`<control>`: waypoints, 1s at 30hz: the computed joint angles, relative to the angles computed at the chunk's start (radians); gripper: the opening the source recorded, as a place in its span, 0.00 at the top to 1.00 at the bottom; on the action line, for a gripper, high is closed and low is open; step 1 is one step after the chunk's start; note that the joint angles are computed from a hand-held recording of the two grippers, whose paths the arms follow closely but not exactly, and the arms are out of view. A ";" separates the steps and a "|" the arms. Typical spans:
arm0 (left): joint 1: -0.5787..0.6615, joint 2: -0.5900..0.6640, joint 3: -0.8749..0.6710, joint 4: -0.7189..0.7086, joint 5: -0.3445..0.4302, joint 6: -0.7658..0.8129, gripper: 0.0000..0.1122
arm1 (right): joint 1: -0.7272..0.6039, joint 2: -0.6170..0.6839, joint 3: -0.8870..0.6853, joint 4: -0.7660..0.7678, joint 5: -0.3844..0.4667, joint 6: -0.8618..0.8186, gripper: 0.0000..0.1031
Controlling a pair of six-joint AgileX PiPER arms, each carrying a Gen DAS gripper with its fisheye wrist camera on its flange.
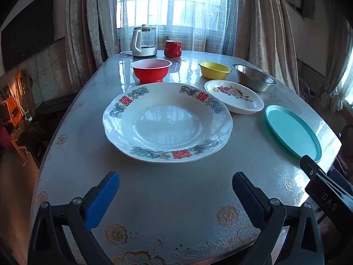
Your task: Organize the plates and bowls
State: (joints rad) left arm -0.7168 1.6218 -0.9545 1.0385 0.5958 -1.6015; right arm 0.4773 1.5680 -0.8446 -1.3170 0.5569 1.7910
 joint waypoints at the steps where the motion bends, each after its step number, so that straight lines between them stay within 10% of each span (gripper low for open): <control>1: -0.001 0.001 0.002 0.005 -0.001 -0.005 0.09 | 0.000 0.002 -0.003 0.004 0.000 -0.006 0.00; 30: -0.004 0.009 0.002 -0.012 -0.002 0.016 0.08 | -0.008 0.005 -0.008 0.025 -0.016 -0.037 0.00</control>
State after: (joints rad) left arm -0.7213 1.6310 -0.9526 1.0264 0.5935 -1.5854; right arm 0.4695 1.5733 -0.8530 -1.2919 0.5411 1.7540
